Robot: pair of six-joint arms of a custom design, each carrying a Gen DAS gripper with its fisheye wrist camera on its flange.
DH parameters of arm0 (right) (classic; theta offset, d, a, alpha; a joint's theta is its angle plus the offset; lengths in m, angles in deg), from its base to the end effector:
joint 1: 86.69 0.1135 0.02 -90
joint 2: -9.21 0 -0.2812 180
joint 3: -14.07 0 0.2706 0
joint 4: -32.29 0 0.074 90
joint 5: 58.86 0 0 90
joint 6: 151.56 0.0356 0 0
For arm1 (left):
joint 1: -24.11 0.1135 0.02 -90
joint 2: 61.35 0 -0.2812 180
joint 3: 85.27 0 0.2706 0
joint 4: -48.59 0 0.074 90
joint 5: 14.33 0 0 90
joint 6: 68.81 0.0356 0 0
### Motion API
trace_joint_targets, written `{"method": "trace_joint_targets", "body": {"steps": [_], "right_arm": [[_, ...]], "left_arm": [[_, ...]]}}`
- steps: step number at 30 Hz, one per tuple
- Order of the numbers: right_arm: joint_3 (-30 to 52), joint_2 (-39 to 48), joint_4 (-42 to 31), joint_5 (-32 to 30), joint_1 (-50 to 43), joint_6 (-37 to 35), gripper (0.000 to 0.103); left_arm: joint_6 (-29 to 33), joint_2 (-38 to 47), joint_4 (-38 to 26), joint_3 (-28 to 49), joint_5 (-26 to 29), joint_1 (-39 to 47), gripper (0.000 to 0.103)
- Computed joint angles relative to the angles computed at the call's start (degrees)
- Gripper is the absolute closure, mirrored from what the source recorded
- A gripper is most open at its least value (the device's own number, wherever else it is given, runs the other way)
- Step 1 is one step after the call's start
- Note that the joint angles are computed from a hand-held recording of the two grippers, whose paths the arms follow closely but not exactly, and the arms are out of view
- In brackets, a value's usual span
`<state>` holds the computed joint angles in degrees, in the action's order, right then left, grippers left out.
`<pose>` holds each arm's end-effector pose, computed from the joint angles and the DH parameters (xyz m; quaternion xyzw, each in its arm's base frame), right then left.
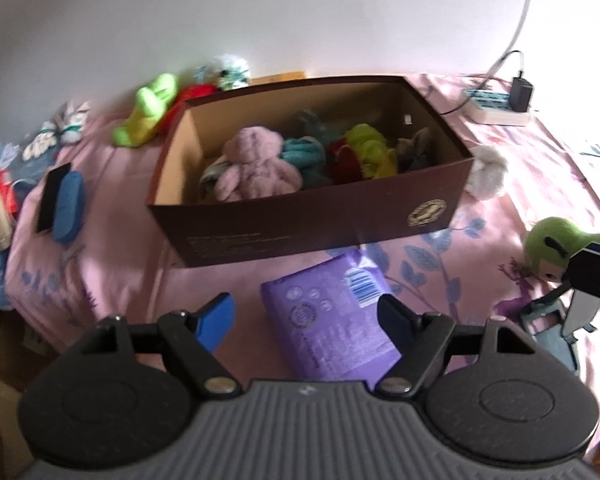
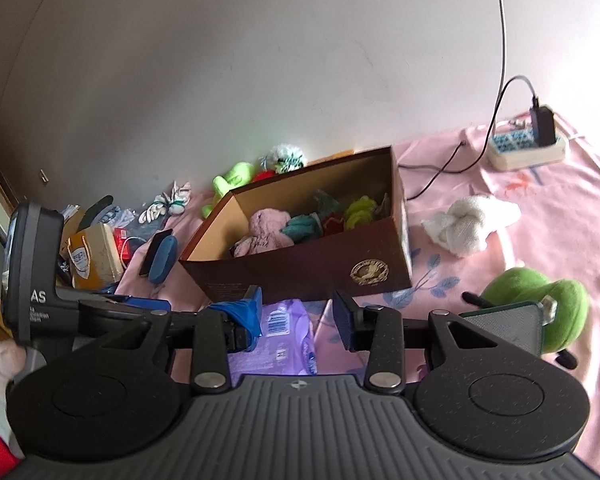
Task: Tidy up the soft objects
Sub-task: 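Withdraw both tools from box toward green plush and white towel, then close left tool on green plush toy while right tool approaches white towel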
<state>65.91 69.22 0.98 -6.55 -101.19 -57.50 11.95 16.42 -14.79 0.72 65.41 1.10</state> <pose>0.2244 -0.0356 0.2536 0.0020 0.8669 0.2542 0.4288 0.2699 -0.1077 0.3375 0.0873 0.9467 -0.0009 0.3101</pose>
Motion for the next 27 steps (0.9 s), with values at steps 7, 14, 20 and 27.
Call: {"method": "trace_joint_targets", "body": {"steps": [7,14,20,27], "right_arm": [[-0.74,-2.33,-1.16,2.65,-5.82,0.82,0.081],[-1.42,-3.70,-2.92,5.39,-14.38,5.56,0.081],[-2.15,-2.30,-4.71,3.98,-22.65,6.94,0.080],[3.75,11.26,-4.53,-2.61,-26.96,6.40,0.080]], "left_arm": [[5.77,1.18,3.70,0.33,8.47,1.31,0.023],[7.51,5.46,6.06,2.15,21.40,2.58,0.023],[7.09,10.10,6.72,4.57,26.04,1.14,0.023],[5.58,14.97,7.25,8.62,22.83,-1.99,0.024]]}}
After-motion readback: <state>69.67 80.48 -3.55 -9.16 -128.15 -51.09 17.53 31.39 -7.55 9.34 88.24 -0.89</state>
